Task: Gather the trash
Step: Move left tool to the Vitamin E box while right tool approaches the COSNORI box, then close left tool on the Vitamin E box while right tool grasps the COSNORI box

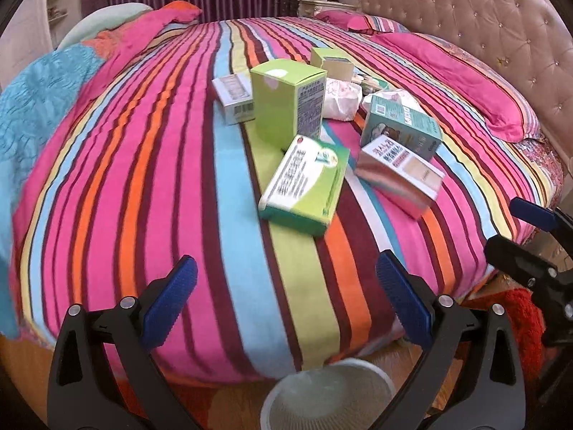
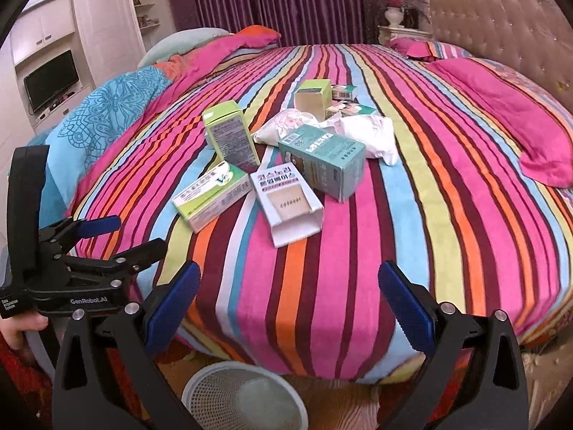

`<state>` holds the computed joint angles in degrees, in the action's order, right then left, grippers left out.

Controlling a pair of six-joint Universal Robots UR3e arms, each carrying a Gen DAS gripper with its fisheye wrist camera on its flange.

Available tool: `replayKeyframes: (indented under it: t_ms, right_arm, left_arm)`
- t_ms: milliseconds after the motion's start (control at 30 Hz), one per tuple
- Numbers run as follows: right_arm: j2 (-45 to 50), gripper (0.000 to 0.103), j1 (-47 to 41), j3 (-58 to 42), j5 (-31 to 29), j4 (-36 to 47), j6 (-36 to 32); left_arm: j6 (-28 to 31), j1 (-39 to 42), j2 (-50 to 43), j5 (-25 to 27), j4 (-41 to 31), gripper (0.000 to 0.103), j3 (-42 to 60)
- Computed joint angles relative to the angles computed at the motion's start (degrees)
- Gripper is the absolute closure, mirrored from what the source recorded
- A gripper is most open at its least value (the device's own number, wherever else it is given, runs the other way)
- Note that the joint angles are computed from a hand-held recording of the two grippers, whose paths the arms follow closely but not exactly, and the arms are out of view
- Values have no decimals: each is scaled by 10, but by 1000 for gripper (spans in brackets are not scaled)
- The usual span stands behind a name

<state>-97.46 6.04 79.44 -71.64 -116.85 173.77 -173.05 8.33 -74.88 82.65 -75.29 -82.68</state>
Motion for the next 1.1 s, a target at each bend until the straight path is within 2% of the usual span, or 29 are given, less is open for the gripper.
replayKeyframes:
  t_ms: [433,500,600,633,700,767,833,1100]
  right_arm:
    - [137,9,23,-108,9,-9,-42]
    - [155,25,31,-125,-1,-4,-41]
    - [183,32,45,-152,-18,6,-38]
    - [188,34,47,-157,-20,8,-37]
    - [201,50,53,-170,-29,16,-33]
    - [207,50,54,-176,-30,19,-30]
    - [208,51,55,-179,-31,20,-27]
    - [160,52,45,-149,-17,28,-1]
  left_arm:
    - [1,-13,-154,2,36,6,88]
    - [2,-18,-168,11,41,6,95]
    - [4,-21,-183,14,43,7,103]
    - [3,-23,-188,19,43,9,106]
    - [9,-23,-191,20,47,14,105]
    - [16,-26,-190,19,53,25,102]
    - [24,-26,-185,14,60,41,97]
    - [8,-14,-142,-5,46,42,78]
